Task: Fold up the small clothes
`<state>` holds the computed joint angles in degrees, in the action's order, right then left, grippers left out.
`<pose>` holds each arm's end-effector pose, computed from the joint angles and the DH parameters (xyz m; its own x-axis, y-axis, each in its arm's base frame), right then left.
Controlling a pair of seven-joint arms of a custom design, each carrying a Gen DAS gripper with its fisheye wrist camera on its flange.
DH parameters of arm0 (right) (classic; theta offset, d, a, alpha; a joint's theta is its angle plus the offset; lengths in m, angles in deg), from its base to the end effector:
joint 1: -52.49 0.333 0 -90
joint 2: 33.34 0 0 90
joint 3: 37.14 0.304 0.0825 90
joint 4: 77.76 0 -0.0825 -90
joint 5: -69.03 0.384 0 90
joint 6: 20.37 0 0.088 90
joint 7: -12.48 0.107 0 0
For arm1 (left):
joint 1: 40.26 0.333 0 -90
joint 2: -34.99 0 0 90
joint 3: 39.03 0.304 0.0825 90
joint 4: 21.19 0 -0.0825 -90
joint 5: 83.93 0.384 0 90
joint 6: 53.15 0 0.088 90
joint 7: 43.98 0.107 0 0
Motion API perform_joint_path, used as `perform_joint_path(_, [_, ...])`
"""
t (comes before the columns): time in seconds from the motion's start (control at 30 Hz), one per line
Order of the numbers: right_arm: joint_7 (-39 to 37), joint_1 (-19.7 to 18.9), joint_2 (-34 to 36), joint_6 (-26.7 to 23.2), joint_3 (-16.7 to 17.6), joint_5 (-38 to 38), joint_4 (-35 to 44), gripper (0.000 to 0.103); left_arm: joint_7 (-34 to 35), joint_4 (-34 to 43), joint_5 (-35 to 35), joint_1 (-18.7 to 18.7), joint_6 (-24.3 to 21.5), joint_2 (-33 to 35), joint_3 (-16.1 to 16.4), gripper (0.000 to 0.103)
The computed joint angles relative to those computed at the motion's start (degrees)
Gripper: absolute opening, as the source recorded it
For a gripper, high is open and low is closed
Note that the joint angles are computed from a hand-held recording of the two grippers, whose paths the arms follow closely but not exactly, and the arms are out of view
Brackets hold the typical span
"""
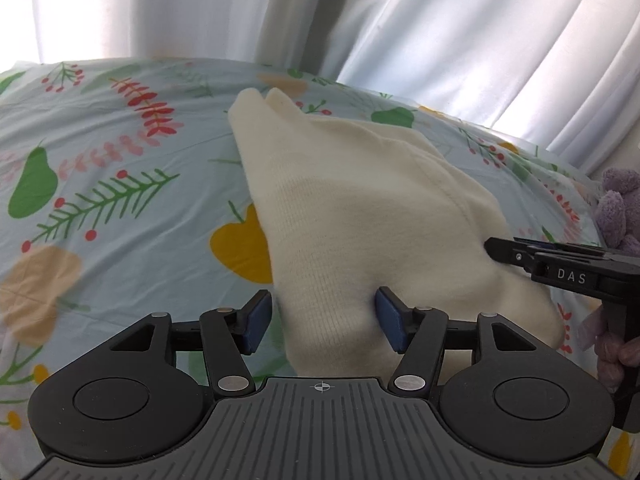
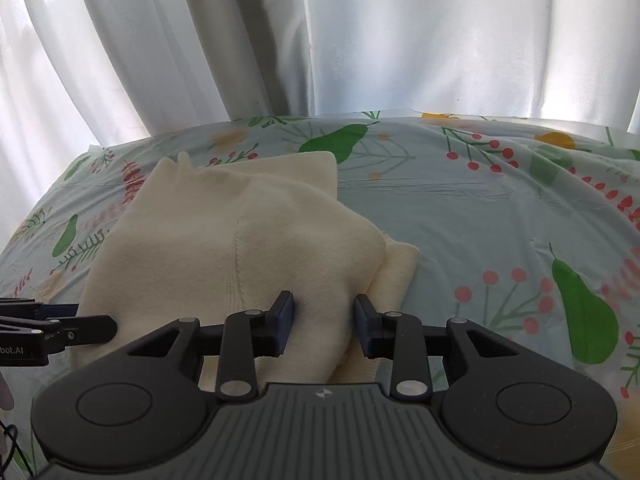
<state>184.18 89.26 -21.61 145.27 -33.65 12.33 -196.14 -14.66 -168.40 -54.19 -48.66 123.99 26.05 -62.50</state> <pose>0.4317 0.4282 0.3742 0.2239 -0.9609 -0.1632 -0.7460 -0.0612 -0.6631 0.3856 -0.2883 0.3704 -0.1042 -0.9626 0.2502 -0.8161 -0.0611 -0.5747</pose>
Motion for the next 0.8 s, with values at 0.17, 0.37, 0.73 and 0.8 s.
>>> perform_joint_path(0.17, [2.9,1.9,-4.7,-9.5,1.8,-5.2,-1.2,0.037,6.5,-3.7,-8.8,-4.4,-1.9,-6.8,2.1,0.055])
perform_joint_path(0.37, [0.8,-0.5,-6.1,-3.6,6.1,-7.2,-2.8,0.036,2.8,-2.7,-6.5,-1.1,-6.0,-6.7,-2.5,0.059])
perform_joint_path(0.73, [-3.4,1.7,-3.5,-11.2,5.6,-2.9,-2.0,0.058,4.4,-2.4,-9.7,-7.0,-11.7,-5.7,1.5,0.068])
perform_joint_path(0.8, [-4.6,1.6,-4.4,-13.0,6.0,-0.6,-2.7,0.070,3.0,-2.9,-9.0,-7.0,-13.7,-7.2,0.4,0.069])
